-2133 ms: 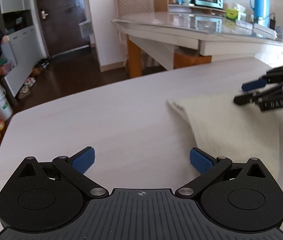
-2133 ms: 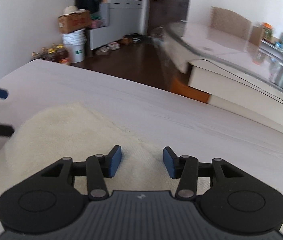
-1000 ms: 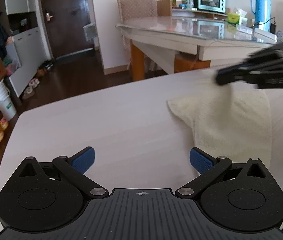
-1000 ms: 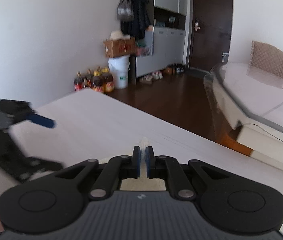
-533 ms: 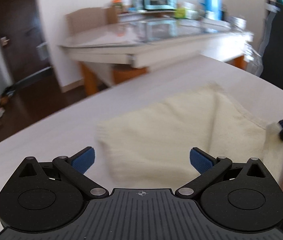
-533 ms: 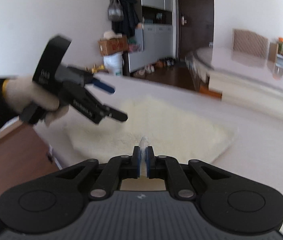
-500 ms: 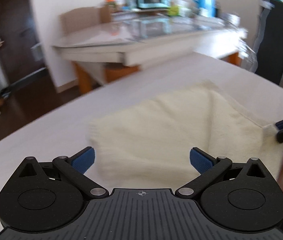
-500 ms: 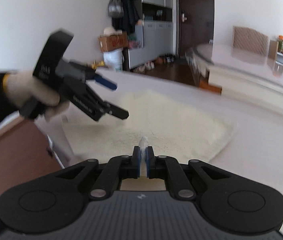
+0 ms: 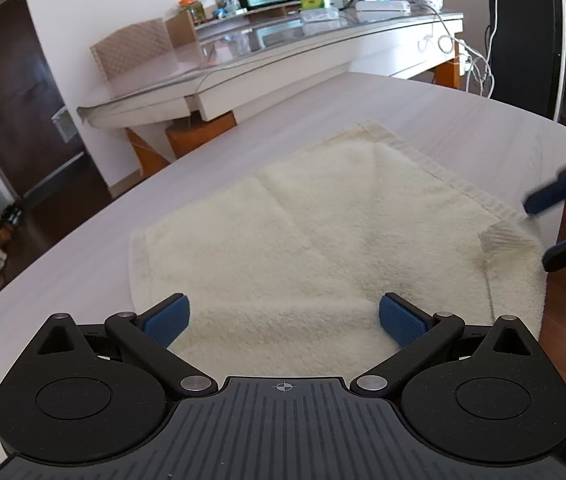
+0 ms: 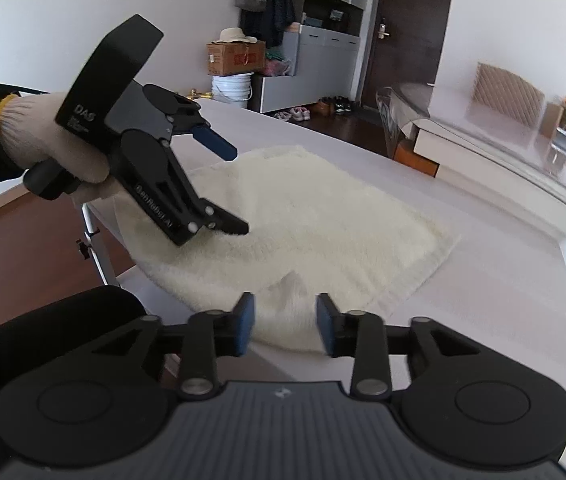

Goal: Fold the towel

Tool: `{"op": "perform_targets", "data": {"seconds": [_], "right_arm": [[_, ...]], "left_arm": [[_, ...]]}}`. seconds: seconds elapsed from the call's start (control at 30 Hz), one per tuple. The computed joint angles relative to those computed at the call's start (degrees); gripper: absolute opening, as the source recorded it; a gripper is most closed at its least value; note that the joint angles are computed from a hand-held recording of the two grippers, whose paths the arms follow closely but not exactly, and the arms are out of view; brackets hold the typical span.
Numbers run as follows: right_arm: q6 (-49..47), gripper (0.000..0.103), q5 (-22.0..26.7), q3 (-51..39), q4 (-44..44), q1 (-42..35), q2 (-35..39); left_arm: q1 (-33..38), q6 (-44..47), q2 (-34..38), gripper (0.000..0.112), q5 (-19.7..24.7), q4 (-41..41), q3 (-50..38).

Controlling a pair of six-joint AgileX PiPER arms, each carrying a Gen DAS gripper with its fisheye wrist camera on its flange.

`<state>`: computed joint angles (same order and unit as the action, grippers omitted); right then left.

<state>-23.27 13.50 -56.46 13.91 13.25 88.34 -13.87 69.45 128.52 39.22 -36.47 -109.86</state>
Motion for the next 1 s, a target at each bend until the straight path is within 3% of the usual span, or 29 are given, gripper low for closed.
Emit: {"op": "perform_targets", "data": {"seconds": [0.13,0.23,0.3,0.33,0.37,0.47,0.6,0.63,0.77,0.87,0.9,1.0], "right_arm": [[-17.3,0.042,6.6,-6.4,15.4,-4.3,4.8],[-21.8,0.041,13.2,-10.9,20.0,-7.0,8.0],[-23.7,0.032,16.9,-13.1,22.1,-8.5,9.7],[-24.9,0.011,18.1,-13.5,23.4,-9.2,10.1],[-26.1,0.010,18.5,-13.5,24.7,-9.6,10.1],[-29.4,0.010,15.2,-9.9,28.2,-9.8,7.2],[-33.0,0.010,6.0,-3.3,34.0,-9.0,1.8],[-34.1,0.010,3.9,-2.1,35.8,-8.8,0.9],[-36.6,0.010,-3.0,1.1,40.2,-7.9,-1.9],[-31.9,0.010,-4.7,1.7,36.4,-7.5,-2.5],[-28.7,0.010,-5.4,1.9,33.5,-7.3,-2.6],[-16.3,0.010,-6.4,1.9,21.9,-6.6,-2.8]], "left_arm": [[0.3,-0.2,-1.5,0.103,-0.7,-0.5,2.4],[0.7,-0.9,-1.4,0.103,-0.2,-1.1,2.2],[1.2,-0.9,-1.2,0.103,0.3,-1.9,1.9],[1.5,-0.5,-1.3,0.103,0.6,-2.6,1.9],[2.2,0.3,-1.5,0.103,1.1,-3.7,1.8],[5.2,1.9,-1.9,0.103,3.5,-6.1,0.5],[11.3,6.2,-0.9,0.103,11.2,-9.0,-4.7],[11.5,7.5,-1.2,0.103,11.0,-9.9,-4.1],[16.0,19.2,-1.3,0.103,17.6,-10.4,-6.1],[17.0,21.4,0.0,0.102,23.0,-9.8,-8.8],[17.2,22.0,0.7,0.102,25.6,-9.5,-10.1],[16.8,24.6,1.0,0.097,28.1,-8.9,-9.7]]}}
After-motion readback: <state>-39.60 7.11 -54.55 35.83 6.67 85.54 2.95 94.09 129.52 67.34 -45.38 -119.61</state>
